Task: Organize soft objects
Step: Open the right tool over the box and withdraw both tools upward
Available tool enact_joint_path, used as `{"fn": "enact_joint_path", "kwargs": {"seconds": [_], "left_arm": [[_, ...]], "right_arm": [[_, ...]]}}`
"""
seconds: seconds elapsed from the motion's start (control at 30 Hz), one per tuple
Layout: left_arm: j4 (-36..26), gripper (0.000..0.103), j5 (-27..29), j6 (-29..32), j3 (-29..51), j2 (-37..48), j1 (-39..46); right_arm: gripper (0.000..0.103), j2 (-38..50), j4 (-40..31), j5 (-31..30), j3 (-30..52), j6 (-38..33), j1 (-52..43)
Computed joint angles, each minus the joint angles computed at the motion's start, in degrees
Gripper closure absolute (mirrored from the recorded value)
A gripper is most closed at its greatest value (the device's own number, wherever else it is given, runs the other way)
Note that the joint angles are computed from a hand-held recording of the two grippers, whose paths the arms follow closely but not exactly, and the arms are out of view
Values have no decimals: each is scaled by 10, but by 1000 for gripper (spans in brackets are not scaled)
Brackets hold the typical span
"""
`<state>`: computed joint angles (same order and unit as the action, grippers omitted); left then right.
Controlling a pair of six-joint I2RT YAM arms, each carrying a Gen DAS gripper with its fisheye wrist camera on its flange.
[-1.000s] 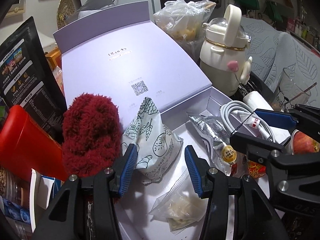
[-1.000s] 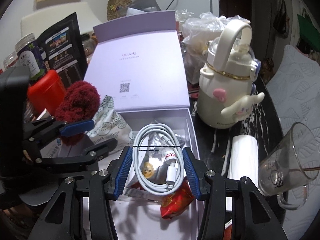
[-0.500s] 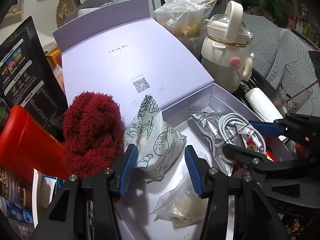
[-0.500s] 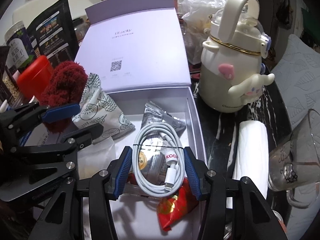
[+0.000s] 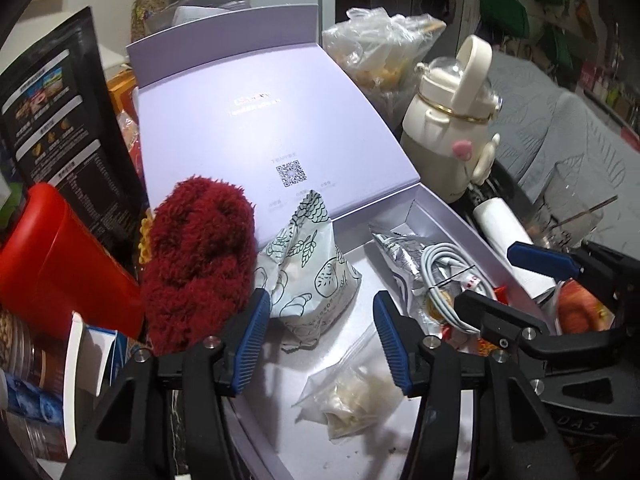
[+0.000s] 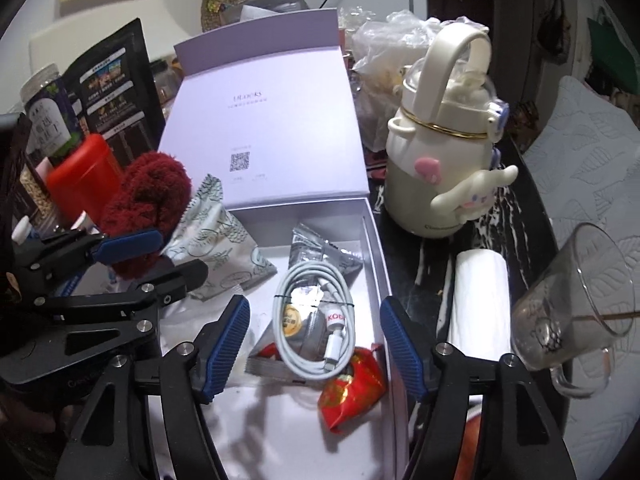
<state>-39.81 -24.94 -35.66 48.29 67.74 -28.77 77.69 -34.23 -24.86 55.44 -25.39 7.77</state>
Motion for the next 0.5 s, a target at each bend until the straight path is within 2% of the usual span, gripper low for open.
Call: {"fn": "enact_joint_path", "kwargs": {"seconds": [0.13, 0.3, 0.5], "left_arm": [[-26, 45, -20, -23, 4, -27, -17], [-90, 30, -66, -68, 32, -60, -65], [-214, 29, -153, -156, 100, -78, -166]], "right_arm": [[35, -35, -19, 4, -5, -1, -1], [35, -90, -63, -13, 5, -7, -18], [35, -160, -134, -54, 30, -33, -61]]}}
